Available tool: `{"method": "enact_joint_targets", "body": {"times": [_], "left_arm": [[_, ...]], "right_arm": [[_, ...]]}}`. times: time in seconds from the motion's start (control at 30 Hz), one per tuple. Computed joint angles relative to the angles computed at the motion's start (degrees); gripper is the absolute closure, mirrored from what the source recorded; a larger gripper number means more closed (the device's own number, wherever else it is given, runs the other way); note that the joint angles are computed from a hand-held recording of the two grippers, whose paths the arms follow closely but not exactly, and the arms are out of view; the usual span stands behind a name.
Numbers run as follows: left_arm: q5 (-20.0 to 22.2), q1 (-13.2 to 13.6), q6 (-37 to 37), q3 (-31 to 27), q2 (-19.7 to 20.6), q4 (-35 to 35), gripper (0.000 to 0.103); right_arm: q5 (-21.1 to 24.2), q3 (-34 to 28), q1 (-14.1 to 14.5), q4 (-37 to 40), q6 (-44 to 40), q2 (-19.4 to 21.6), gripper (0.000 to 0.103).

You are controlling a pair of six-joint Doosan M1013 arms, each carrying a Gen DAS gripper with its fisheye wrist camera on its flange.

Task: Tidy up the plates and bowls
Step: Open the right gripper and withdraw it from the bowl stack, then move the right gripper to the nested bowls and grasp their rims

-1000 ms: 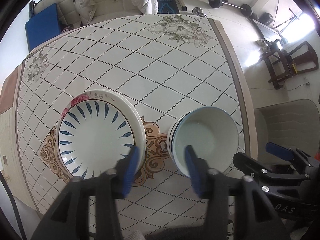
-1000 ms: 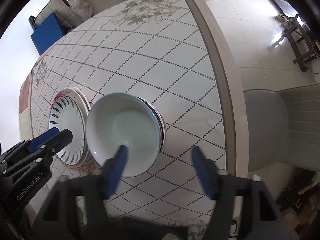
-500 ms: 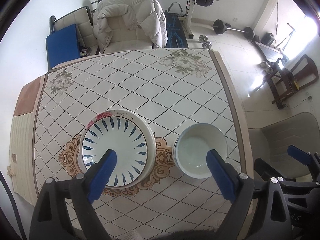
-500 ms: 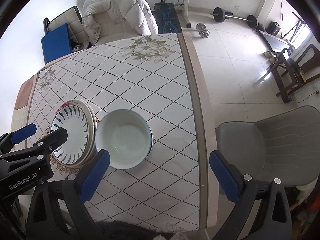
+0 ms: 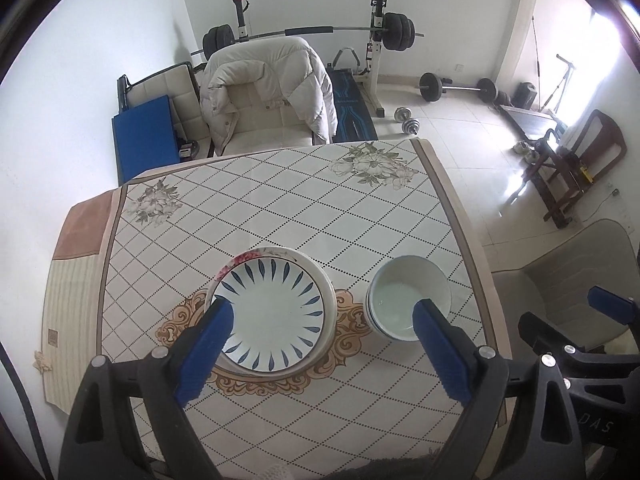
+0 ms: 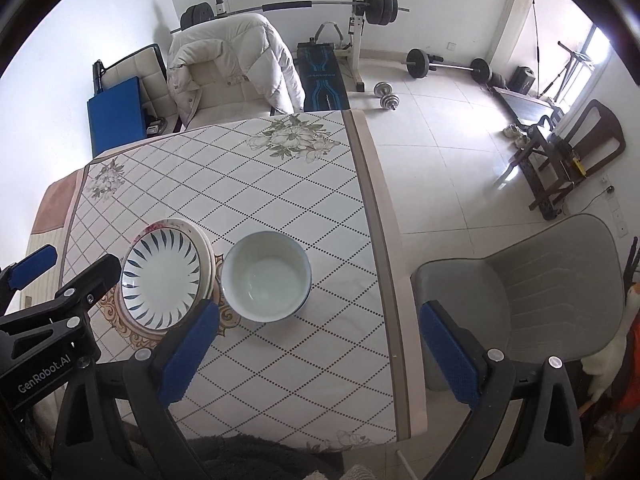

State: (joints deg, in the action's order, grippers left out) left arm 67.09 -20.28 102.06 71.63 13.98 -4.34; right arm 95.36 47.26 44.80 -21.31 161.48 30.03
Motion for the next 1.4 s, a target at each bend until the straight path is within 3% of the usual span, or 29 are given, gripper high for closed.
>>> {"method": "enact_joint_targets", "body": {"times": [0.3,0.47,0.63,0.87,1.07,1.2,1.23,1.3,1.4], "left_arm": [[1.0,1.8,3.4,0.4,0.4,-4.1,0.011],[9.5,1.8,4.0,-5.1,6.7,-6.1,0.011],[22.3,1.3,5.1,-13.5,15.8,-9.4,0.011],[33.2,-0.4,6.4,-21.9,25.2,-10.5,0.015],[39.4,-0.7,6.3,-24.5,29.1,-14.3,0.035],[41.7,-1.6,7.2,-25.1,30.2,-14.7,0.035],[42.6,-1.7,7.3,-25.4,30.6,-15.4,0.035],[44.2,-2.0,7.3,-25.8,31.3,-16.1,0.051],[45.1,-2.3,7.1,-26.1,32.1,-15.8,0.052]], "right_arm": [[0.3,-1.6,1.7,-1.2,4.1,1.0,0.001],[-7.9,6.1,0.1,1.0,8.5,-2.2,0.001],[-23.6,19.4,-4.7,13.2,12.8,-6.8,0.001],[-42.2,32.3,-9.6,27.4,10.3,-8.7,0.002],[-48.7,34.7,-11.5,35.8,2.5,-6.9,0.002],[-51.5,35.3,-12.2,40.4,-2.7,-5.6,0.003],[-52.2,35.2,-12.4,41.7,-3.9,-5.3,0.004],[-53.4,35.4,-12.7,43.6,-6.3,-4.8,0.008],[-54.9,35.7,-13.2,46.3,-9.4,-4.0,0.018]]}}
